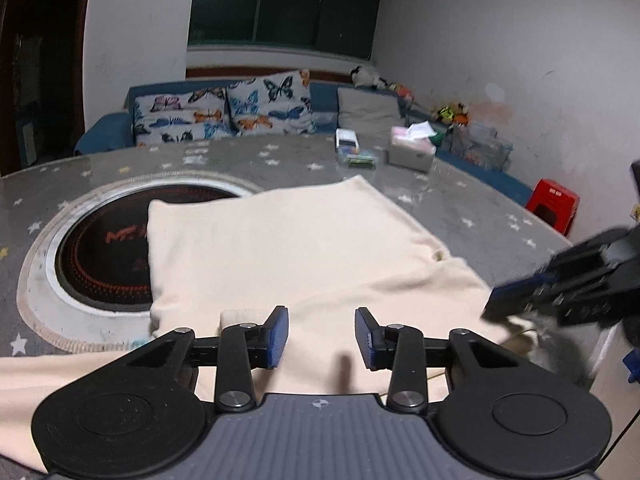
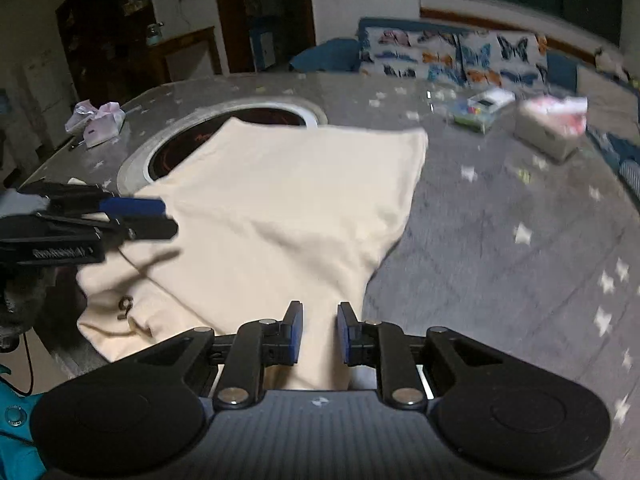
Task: Fold clothes
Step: 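Lay the sleeve across the body and open the right tool, then grasp the sweatshirt side edge with the left tool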
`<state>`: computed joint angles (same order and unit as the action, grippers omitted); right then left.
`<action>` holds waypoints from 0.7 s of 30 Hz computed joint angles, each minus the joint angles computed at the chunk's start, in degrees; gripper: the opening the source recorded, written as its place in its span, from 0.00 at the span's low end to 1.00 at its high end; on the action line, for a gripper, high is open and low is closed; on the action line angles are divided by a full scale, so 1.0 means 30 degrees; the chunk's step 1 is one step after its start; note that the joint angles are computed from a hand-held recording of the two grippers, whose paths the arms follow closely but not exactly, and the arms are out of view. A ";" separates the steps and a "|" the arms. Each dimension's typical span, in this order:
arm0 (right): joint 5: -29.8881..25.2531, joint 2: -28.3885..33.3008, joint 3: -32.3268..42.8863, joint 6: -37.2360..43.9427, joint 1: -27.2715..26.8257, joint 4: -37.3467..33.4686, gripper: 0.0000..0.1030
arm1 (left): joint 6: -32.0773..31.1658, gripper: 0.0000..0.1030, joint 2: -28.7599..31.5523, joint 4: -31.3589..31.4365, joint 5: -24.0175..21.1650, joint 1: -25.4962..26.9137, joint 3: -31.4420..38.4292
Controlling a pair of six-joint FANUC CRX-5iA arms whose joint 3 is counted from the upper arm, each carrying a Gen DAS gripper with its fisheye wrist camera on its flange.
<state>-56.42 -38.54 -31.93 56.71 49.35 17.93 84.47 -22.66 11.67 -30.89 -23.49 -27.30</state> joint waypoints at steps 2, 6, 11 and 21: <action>0.0662 0.0301 0.0186 0.0339 -0.0348 0.0040 0.16 | 0.0026 0.38 0.0066 0.0109 0.0009 0.0167 0.0011; 0.1914 0.1434 0.0610 0.1332 -0.1342 -0.0439 0.16 | 0.1107 0.38 0.0342 -0.0596 -0.0170 0.0300 0.0341; 0.2384 0.2373 0.0831 0.2075 -0.2144 -0.1203 0.16 | 0.2101 0.37 0.0249 -0.1552 -0.0681 0.0473 0.0461; 0.1879 0.2578 0.1237 0.3026 -0.0387 -0.0972 0.19 | 0.4704 0.37 -0.1658 -0.3685 -0.2106 0.1415 0.0198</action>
